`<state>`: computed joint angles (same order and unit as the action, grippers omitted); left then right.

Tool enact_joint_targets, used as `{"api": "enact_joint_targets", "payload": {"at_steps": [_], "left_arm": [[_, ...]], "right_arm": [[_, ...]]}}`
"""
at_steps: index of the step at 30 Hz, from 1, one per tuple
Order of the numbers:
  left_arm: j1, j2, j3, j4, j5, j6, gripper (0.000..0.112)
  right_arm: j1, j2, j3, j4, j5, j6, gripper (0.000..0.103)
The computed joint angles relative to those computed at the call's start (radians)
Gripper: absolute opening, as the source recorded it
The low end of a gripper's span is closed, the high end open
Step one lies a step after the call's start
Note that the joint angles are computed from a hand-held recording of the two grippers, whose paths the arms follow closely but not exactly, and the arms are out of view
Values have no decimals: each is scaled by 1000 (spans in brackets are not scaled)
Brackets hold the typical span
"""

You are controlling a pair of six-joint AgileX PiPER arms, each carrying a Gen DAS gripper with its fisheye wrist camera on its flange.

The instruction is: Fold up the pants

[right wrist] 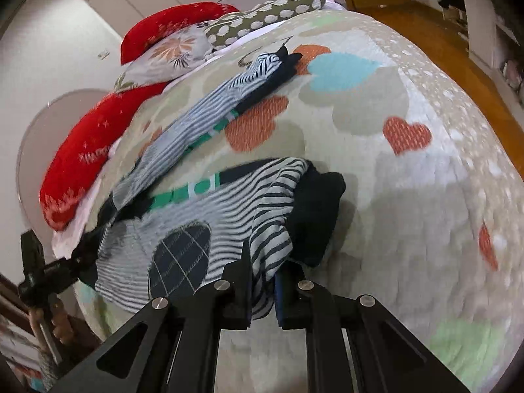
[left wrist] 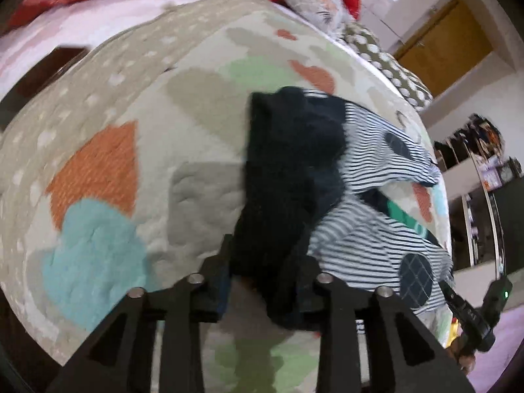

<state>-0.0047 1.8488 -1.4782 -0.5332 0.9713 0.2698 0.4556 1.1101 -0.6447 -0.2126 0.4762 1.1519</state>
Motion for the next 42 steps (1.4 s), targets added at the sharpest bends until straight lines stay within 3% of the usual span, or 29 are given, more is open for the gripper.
{"api": "enact_joint_targets", "payload": {"at_steps": [2, 4, 6, 8, 13, 15, 20, 21, 22, 23, 28, 32, 34, 37, 40, 42], "left_arm": [[40, -18, 39, -69, -9, 46, 37], [71, -55, 92, -119, -33, 91, 43], [77, -113, 157, -122, -91, 110, 46], [71, -175, 224, -114, -165, 116, 47], [52, -267, 302, -81, -299, 101, 47], [74, -279, 308, -93, -310, 118, 47], [147, -281, 305, -126, -295, 158, 51], [152, -281, 310, -121, -298, 154, 51], [153, -280, 311, -114, -298, 145, 51], [157, -270, 308, -114, -292, 142, 51], [167, -254, 314, -187, -243, 180, 51], [127, -301, 343, -177, -262, 191, 51], [109, -321, 341, -160, -246, 176, 51], [93, -360, 344, -138, -224, 162, 53], [69, -407, 357, -86, -231, 131, 59], [60, -420, 352, -62, -216, 105, 59]], "right_arm": [[53, -12, -2, -89, 45, 92, 19], [39, -75, -4, -63, 87, 53, 30], [-1, -110, -39, -81, 135, 29, 50], [-76, -96, -110, -92, 175, -41, 61], [-344, 187, -368, 146, 146, -401, 61], [-437, 349, -490, 293, 146, -514, 61], [-524, 628, -675, 419, 119, -464, 59], [-536, 657, -681, 480, 96, -489, 37], [-548, 668, -673, 567, 81, -554, 23], [-552, 681, -684, 614, 86, -588, 18], [-522, 543, -568, 501, 53, -515, 17], [-507, 369, -403, 466, 36, -482, 16], [-493, 337, -355, 396, 19, -453, 21], [-489, 337, -316, 329, 72, -400, 32], [-476, 207, -186, 309, -2, -316, 33], [-430, 114, -129, 216, -16, -217, 41]]}}
